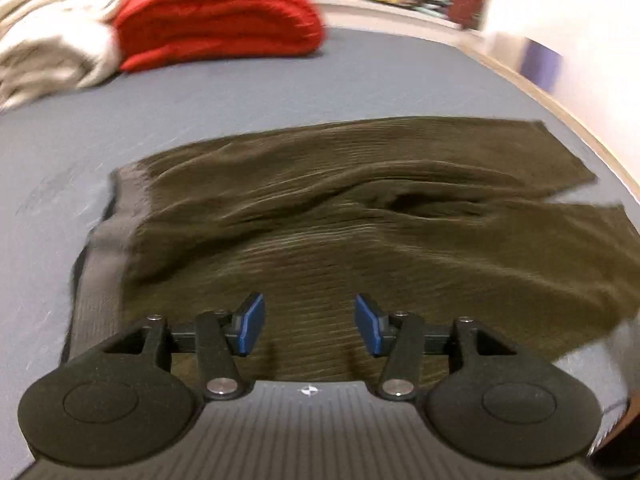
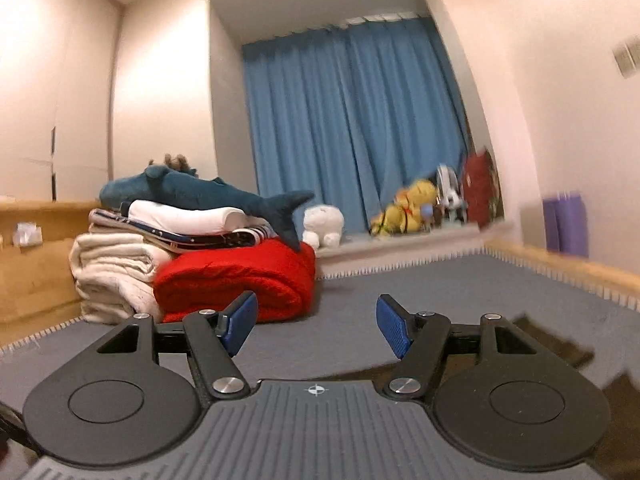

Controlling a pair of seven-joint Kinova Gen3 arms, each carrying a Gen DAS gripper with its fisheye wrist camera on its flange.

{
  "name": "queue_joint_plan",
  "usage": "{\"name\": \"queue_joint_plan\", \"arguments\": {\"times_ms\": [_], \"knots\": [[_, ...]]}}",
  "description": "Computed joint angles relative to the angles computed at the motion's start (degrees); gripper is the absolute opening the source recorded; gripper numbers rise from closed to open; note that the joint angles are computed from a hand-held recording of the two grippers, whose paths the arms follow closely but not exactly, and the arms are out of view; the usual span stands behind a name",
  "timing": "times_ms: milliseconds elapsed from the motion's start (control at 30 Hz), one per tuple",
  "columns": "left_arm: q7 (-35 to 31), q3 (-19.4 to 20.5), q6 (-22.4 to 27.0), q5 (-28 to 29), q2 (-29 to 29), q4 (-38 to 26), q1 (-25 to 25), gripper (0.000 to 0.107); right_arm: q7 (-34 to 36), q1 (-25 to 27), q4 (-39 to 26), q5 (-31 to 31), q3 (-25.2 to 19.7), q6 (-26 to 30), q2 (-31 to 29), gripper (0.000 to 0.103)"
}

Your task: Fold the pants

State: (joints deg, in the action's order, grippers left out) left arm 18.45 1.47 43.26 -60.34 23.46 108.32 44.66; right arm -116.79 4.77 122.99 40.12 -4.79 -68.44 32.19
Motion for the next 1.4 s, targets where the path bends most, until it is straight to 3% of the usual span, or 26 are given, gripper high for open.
{"name": "queue_joint_plan", "arguments": {"times_ms": [100, 233, 333, 400, 467, 500, 533, 567, 600, 633, 700, 767, 800, 833, 900, 933, 1033, 1133, 1267, 1333, 1400], "knots": [[-6.7, 3.5, -3.9, 1.0, 1.3, -1.4, -3.4, 0.061, -6.1, 7.2, -1.0, 2.1, -5.4, -1.6, 0.3, 0.068], [-16.0, 8.6, -4.1, 1.9, 4.1, -5.4, -6.7, 0.074, -5.6, 16.8, 1.6, 0.4, -11.5, -10.9, 1.4, 0.069], [-23.0, 14.1, -3.8, 5.0, 6.9, -8.4, -11.0, 0.074, -7.1, 20.5, 3.6, -0.6, -11.3, -15.7, 0.9, 0.073], [-27.7, 16.7, -1.8, 7.9, 9.2, -10.7, -13.0, 0.074, -8.3, 18.2, 4.6, -2.2, -6.6, -14.5, -1.6, 0.079], [-32.3, 15.3, 0.0, 11.8, 10.9, -13.0, -11.8, 0.071, -9.8, 14.7, 3.9, -1.0, -1.3, -10.1, -3.5, 0.081], [-34.3, 13.0, -0.4, 14.1, 10.7, -13.2, -10.5, 0.062, -10.9, 12.5, 3.1, 0.2, 1.3, -7.8, -3.9, 0.081], [-36.5, 10.7, -1.7, 16.4, 10.2, -13.1, -9.5, 0.036, -12.8, 10.0, 2.2, 1.5, 4.0, -5.4, -4.1, 0.081], [-38.8, 9.0, -2.5, 18.7, 9.9, -13.1, -8.7, 0.026, -15.1, 7.4, 1.1, 3.2, 6.6, -3.1, -3.9, 0.081], [-40.6, 7.3, -2.3, 20.5, 9.8, -13.5, -7.6, 0.01, -17.5, 4.8, -0.2, 4.9, 9.3, -0.8, -3.6, 0.081], [-41.9, 6.7, -2.0, 21.4, 9.6, -13.5, -7.1, 0.004, -19.8, 2.1, -1.4, 7.2, 11.8, 1.5, -3.3, 0.081], [-41.7, 5.9, -2.7, 21.2, 8.7, -12.5, -6.3, 0.003, -24.5, -3.2, -4.4, 11.9, 16.1, 6.2, -2.4, 0.081], [-37.8, 1.3, -5.0, 21.4, 6.8, -10.3, -3.3, 0.007, -29.0, -8.5, -6.8, 16.5, 19.9, 10.9, -2.2, 0.081], [-35.5, -1.4, -7.0, 21.6, 4.9, -8.3, -2.2, 0.012, -30.9, -11.2, -8.1, 18.9, 21.6, 13.2, -1.9, 0.081], [-33.2, -4.0, -8.7, 21.9, 3.4, -6.6, -1.0, 0.028, -32.8, -13.8, -9.0, 21.2, 23.1, 15.5, -1.9, 0.081], [-28.5, -9.0, -9.3, 23.3, 0.6, -4.0, 1.2, 0.05, -35.8, -19.0, -10.5, 25.5, 25.2, 20.2, -1.9, 0.08], [-26.7, -10.2, -8.2, 23.9, 0.3, -3.7, 1.6, 0.052, -36.2, -21.4, -10.9, 26.6, 25.9, 22.5, -1.7, 0.08], [-27.0, -7.5, -1.5, 28.0, 2.9, -5.3, -2.2, 0.048, -34.9, -23.2, -11.2, 29.4, 21.9, 29.0, -2.5, 0.08], [-27.7, -3.2, 1.4, 26.0, 4.0, -6.4, -4.8, 0.047, -36.8, -23.8, -13.3, 35.0, 17.4, 36.0, -2.9, 0.08], [-20.9, -5.5, 1.6, 24.3, 2.1, -4.6, -3.0, 0.05, -37.6, -19.2, -14.5, 37.8, 6.7, 43.6, -3.1, 0.08], [-20.9, -4.8, 5.0, 26.9, 3.4, -6.3, -4.7, 0.05, -39.5, -15.9, -15.0, 40.4, 1.4, 46.1, -3.4, 0.081], [-19.5, -4.1, 4.8, 26.3, 3.3, -6.3, -5.5, 0.05, -39.2, -13.3, -15.0, 41.1, -2.6, 48.0, -3.6, 0.081]]}}
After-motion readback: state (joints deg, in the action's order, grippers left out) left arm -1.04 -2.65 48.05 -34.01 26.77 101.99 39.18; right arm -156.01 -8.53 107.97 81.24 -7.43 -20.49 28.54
